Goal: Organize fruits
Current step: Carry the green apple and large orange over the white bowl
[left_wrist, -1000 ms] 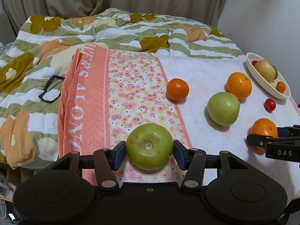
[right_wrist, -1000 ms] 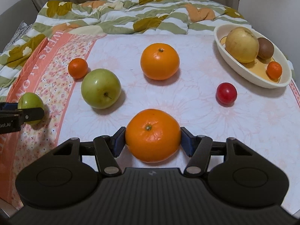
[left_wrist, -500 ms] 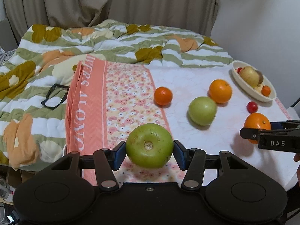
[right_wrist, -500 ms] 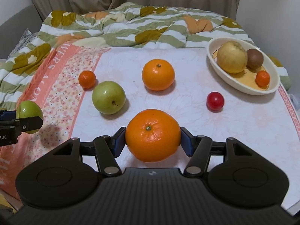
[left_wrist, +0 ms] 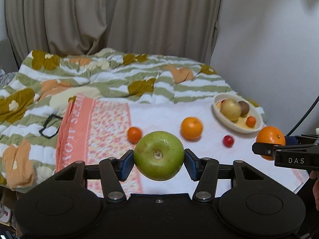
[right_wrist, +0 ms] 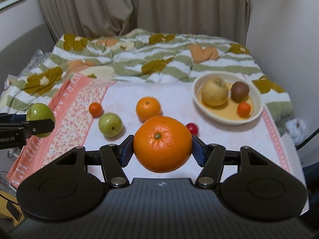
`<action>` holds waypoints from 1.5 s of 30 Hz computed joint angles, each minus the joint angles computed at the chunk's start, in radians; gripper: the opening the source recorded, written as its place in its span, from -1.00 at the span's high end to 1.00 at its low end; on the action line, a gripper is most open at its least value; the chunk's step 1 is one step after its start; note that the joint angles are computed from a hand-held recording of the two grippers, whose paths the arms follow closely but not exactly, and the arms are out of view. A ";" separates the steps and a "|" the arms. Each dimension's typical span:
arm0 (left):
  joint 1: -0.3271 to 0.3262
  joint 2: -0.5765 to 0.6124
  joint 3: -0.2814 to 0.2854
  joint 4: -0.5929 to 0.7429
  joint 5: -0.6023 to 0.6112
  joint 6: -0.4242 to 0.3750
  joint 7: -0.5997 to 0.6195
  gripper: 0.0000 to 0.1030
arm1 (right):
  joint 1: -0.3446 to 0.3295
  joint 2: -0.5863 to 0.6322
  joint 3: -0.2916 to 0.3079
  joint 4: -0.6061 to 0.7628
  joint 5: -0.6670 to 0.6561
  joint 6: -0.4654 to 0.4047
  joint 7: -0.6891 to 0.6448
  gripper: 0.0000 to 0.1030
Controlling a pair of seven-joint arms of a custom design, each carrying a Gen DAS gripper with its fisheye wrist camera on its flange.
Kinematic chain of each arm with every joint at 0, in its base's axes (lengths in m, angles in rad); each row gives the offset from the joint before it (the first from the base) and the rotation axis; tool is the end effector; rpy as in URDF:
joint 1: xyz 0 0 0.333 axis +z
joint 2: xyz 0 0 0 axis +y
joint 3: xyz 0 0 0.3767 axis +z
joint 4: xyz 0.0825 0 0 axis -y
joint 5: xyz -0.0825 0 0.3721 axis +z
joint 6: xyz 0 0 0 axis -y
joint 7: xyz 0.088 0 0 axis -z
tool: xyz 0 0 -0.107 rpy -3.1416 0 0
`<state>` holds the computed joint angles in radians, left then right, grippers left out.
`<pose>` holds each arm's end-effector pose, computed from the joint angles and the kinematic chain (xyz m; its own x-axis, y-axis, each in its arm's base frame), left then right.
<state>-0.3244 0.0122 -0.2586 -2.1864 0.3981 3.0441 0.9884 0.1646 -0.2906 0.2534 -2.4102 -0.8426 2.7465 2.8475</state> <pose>0.4610 -0.3390 0.5472 -0.4156 -0.9018 0.1180 -0.6379 0.1965 -0.7446 0.4049 0.2239 0.5406 -0.1269 -0.9902 -0.0588 -0.6735 0.1295 -0.7278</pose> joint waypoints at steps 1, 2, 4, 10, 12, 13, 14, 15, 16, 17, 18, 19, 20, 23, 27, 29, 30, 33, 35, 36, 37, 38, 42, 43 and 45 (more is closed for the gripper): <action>-0.005 0.002 0.001 0.011 0.065 -0.004 -0.069 -0.12 | 0.000 -0.023 -0.020 -0.020 0.002 0.024 -0.022 -0.46; -0.015 0.005 0.001 0.030 0.150 -0.017 -0.165 -0.12 | -0.005 -0.040 -0.033 -0.034 0.005 0.044 -0.044 -0.46; -0.036 0.012 -0.002 0.067 0.271 -0.053 -0.312 -0.12 | -0.013 -0.074 -0.060 -0.064 0.032 0.078 -0.114 -0.46; -0.119 0.068 -0.009 0.194 0.496 -0.151 -0.610 -0.12 | -0.055 -0.160 -0.154 -0.144 0.105 0.191 -0.338 -0.46; -0.156 0.101 -0.007 0.249 0.550 -0.186 -0.681 -0.12 | -0.056 -0.177 -0.202 -0.162 0.132 0.224 -0.425 -0.46; -0.174 0.115 -0.005 0.273 0.568 -0.202 -0.707 -0.12 | -0.052 -0.183 -0.232 -0.169 0.147 0.240 -0.472 -0.46; -0.195 0.136 -0.003 0.305 0.586 -0.225 -0.732 -0.12 | -0.045 -0.187 -0.258 -0.175 0.165 0.249 -0.514 -0.46; -0.213 0.153 -0.002 0.333 0.592 -0.245 -0.740 -0.12 | -0.035 -0.190 -0.285 -0.180 0.185 0.255 -0.555 -0.46; -0.232 0.169 0.002 0.357 0.602 -0.263 -0.754 -0.12 | -0.018 -0.190 -0.320 -0.181 0.208 0.260 -0.602 -0.46; -0.251 0.189 0.005 0.387 0.608 -0.278 -0.762 -0.12 | 0.002 -0.190 -0.358 -0.182 0.232 0.261 -0.653 -0.46; -0.267 0.211 0.007 0.416 0.602 -0.290 -0.763 -0.12 | 0.018 -0.188 -0.388 -0.183 0.252 0.262 -0.699 -0.46; -0.279 0.227 0.011 0.435 0.592 -0.295 -0.757 -0.12 | 0.032 -0.189 -0.420 -0.184 0.270 0.262 -0.746 -0.46; -0.294 0.249 0.014 0.462 0.581 -0.306 -0.747 -0.12 | 0.039 -0.186 -0.441 -0.184 0.285 0.264 -0.782 -0.46; -0.328 0.309 0.021 0.536 0.519 -0.329 -0.673 -0.12 | 0.049 -0.171 -0.486 -0.179 0.338 0.262 -0.863 -0.46; -0.364 0.397 0.033 0.644 0.434 -0.356 -0.555 -0.12 | 0.037 -0.131 -0.517 -0.158 0.403 0.272 -0.937 -0.46; -0.379 0.439 0.042 0.694 0.398 -0.367 -0.502 -0.12 | 0.018 -0.104 -0.517 -0.143 0.429 0.283 -0.960 -0.46; -0.381 0.469 0.040 0.730 0.371 -0.376 -0.454 -0.12 | 0.004 -0.090 -0.511 -0.137 0.441 0.289 -0.965 -0.46; -0.388 0.544 0.037 0.817 0.299 -0.393 -0.342 -0.12 | -0.035 -0.045 -0.487 -0.114 0.483 0.292 -0.974 -0.46; -0.393 0.595 0.036 0.883 0.250 -0.417 -0.269 -0.12 | -0.034 -0.016 -0.490 -0.099 0.530 0.290 -0.997 -0.46; -0.397 0.627 0.035 0.926 0.226 -0.435 -0.226 -0.12 | -0.030 0.000 -0.493 -0.091 0.554 0.290 -1.012 -0.46; -0.404 0.653 0.038 0.963 0.206 -0.453 -0.193 -0.12 | -0.031 0.018 -0.493 -0.081 0.576 0.287 -1.026 -0.46; -0.410 0.676 0.041 0.997 0.185 -0.470 -0.161 -0.12 | -0.034 0.038 -0.489 -0.070 0.597 0.281 -1.039 -0.46; -0.426 0.799 0.036 1.187 0.079 -0.586 -0.007 -0.12 | -0.047 0.104 -0.474 -0.030 0.689 0.271 -1.092 -0.46; -0.433 0.823 0.039 1.226 0.058 -0.610 0.021 -0.12 | -0.052 0.117 -0.468 -0.023 0.709 0.271 -1.105 -0.46; -0.444 0.874 0.047 1.311 0.015 -0.661 0.076 -0.12 | -0.063 0.143 -0.454 -0.006 0.747 0.266 -1.129 -0.46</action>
<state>-0.7682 0.8861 -0.2114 -0.8754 0.4127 2.3836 1.0644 0.1019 -0.1481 -0.2007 -2.4166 -0.0956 3.0121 1.7181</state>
